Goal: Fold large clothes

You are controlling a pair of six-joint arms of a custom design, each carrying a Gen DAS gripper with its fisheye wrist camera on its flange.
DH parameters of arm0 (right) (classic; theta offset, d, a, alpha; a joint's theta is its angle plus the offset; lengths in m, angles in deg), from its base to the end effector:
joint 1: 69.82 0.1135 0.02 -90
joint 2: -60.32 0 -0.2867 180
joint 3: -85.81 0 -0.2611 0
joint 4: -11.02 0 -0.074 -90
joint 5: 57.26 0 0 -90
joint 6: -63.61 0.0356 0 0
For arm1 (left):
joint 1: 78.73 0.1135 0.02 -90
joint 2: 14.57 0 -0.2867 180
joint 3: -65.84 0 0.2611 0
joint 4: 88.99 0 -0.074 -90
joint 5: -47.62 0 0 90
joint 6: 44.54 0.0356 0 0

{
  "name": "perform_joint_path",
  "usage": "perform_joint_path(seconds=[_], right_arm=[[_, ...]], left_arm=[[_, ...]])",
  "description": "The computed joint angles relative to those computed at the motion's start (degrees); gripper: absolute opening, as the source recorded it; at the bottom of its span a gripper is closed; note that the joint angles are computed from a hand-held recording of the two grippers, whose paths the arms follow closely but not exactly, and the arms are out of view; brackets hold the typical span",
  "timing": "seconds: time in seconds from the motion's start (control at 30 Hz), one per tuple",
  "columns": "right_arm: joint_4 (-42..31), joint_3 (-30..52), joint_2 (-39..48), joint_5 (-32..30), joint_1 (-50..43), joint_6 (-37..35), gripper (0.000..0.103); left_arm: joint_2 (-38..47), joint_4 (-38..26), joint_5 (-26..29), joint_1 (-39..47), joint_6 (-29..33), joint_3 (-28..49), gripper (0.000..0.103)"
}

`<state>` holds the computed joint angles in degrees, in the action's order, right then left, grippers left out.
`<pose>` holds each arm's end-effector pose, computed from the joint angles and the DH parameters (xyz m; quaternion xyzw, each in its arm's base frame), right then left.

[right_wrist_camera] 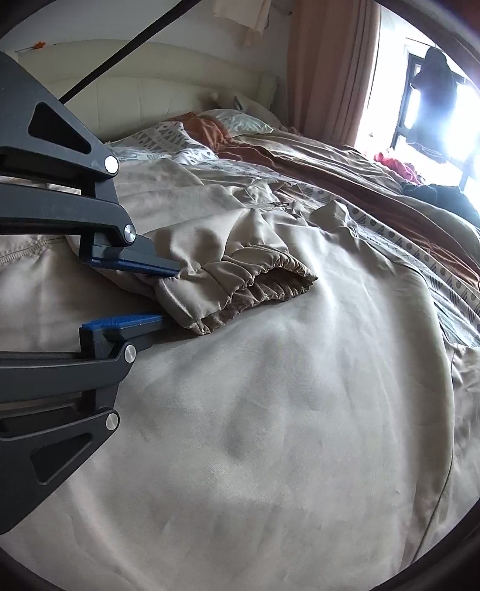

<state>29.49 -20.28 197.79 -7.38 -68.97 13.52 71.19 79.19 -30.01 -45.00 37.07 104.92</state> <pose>0.4186 0.0292 0.0018 0.1667 0.8620 0.4221 0.2259 0.1995 0.1240 0.1167 -0.3165 0.9034 -0.0420 0.2860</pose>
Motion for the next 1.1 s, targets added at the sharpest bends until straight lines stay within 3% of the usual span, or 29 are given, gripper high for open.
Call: perform_joint_path(seconds=[0.03, 0.07, 0.1, 0.17, 0.33, 0.53, 0.8, 0.93, 1.1], right_arm=[[-0.7, -0.6, -0.8, 0.4, 0.1, -0.5, 0.020], [-1.6, -0.8, -1.6, 1.2, 0.5, -0.8, 0.032], [-1.5, -1.2, -2.4, 1.3, 0.8, -0.6, 0.051], [0.7, -3.1, -3.7, -0.4, 0.2, 0.7, 0.073], [-0.2, -7.2, -8.6, 0.2, -1.1, -2.1, 0.074], [-6.9, -11.1, -16.9, 0.8, -3.4, -11.4, 0.077], [-12.9, -17.4, -27.4, 3.8, -8.2, -25.2, 0.084], [-14.6, -19.9, -30.8, 8.5, -11.2, -30.7, 0.084], [-15.5, -19.0, -29.7, 4.1, -18.2, -31.3, 0.084]], left_arm=[[-1.4, -0.4, 0.3, -0.2, -0.1, -0.3, 0.094], [-3.5, -1.2, 0.7, -0.2, -0.2, -0.9, 0.097], [-5.7, -2.5, 1.0, -0.3, 0.0, -1.4, 0.100], [-8.9, -4.9, 1.1, -0.8, -0.1, -1.6, 0.100], [-18.1, -11.0, 1.9, -1.1, -0.3, -2.2, 0.100], [-23.6, -13.7, 1.7, -3.7, -2.7, -1.9, 0.103], [-22.2, -6.7, -4.2, -17.2, -11.8, -2.2, 0.103], [-18.7, -1.3, -9.0, -26.0, -15.3, -2.3, 0.103], [-10.1, 4.0, -11.8, -34.6, -18.4, 0.3, 0.103]])
